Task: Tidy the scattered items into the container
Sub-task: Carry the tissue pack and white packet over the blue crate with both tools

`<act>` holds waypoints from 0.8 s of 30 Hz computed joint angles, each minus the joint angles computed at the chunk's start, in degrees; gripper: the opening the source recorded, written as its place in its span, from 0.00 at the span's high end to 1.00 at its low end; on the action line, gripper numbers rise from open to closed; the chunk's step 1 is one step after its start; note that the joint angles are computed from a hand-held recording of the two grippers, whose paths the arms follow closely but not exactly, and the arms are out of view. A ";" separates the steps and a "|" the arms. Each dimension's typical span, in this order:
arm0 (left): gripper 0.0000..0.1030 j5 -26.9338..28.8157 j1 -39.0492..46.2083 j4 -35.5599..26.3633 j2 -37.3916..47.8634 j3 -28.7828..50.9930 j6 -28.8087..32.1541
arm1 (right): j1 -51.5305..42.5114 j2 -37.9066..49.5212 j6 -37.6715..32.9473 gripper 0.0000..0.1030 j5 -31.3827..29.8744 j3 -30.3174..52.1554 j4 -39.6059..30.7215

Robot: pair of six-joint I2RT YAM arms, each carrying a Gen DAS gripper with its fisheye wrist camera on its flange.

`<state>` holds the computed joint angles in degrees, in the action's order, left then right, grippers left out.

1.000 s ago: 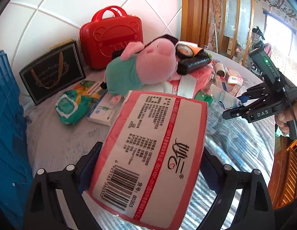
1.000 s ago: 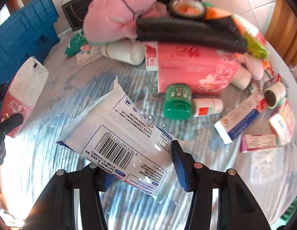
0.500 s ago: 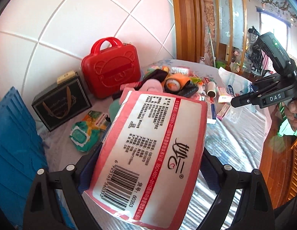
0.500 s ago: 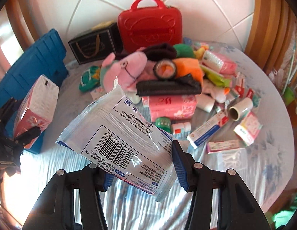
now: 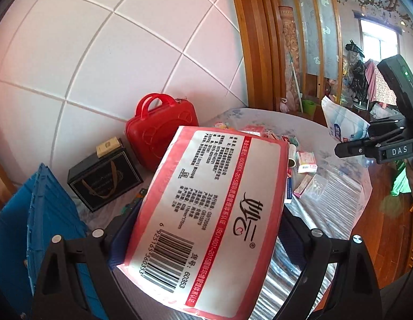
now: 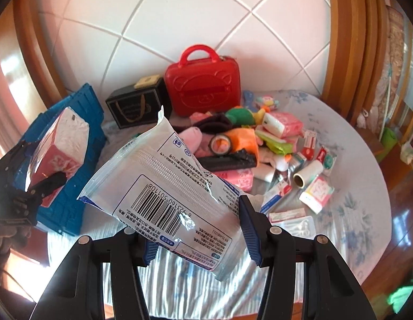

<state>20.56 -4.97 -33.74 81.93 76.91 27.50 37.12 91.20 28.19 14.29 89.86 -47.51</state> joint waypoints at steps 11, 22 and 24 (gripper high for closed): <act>0.10 0.27 2.92 -7.31 -1.50 8.58 -3.34 | 2.10 -1.17 -0.02 0.50 2.88 6.37 -3.70; 0.10 -0.57 9.09 -11.28 -1.81 13.89 -6.84 | 6.21 4.25 -1.48 0.50 3.62 15.51 -5.46; 0.10 0.42 11.42 -11.32 -2.26 13.82 -6.97 | 7.09 6.46 -2.21 0.50 3.73 18.88 -6.51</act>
<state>20.98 6.45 -45.06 79.67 90.73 20.53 44.20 97.67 25.98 18.03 108.74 -54.02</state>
